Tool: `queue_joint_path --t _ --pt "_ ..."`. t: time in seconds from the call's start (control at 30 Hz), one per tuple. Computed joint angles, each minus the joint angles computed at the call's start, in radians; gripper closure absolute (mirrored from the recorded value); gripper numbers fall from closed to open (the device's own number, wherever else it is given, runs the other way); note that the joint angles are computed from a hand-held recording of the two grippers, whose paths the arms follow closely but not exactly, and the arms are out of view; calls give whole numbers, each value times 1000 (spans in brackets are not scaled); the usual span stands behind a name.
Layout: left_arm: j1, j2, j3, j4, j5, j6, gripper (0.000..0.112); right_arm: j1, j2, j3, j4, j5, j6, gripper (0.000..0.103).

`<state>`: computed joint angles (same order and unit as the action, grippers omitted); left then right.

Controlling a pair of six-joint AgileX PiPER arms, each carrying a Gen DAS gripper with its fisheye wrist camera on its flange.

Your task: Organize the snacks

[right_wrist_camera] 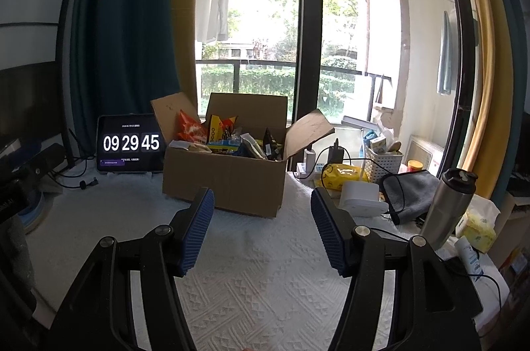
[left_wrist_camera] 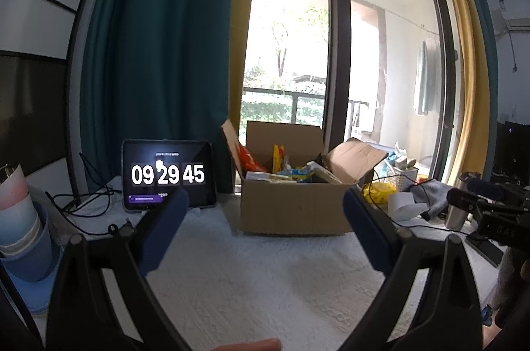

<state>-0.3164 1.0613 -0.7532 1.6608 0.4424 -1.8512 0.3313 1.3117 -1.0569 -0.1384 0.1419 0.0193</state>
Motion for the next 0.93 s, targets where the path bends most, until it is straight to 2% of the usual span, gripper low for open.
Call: queue_joint_path --t 0.2,0.37,0.7,0.93 --pt "-11 24 -16 3 11 0 17 -19 22 -19 103 -2 -100 39" --pt "-38 53 -23 45 64 -34 16 -36 39 -30 203 0 -197 39" --pt "-10 105 -61 14 23 -12 16 -60 84 -67 306 11 -297 39" --pt "-6 130 -82 22 13 -14 16 -65 104 -79 305 14 -291 39"
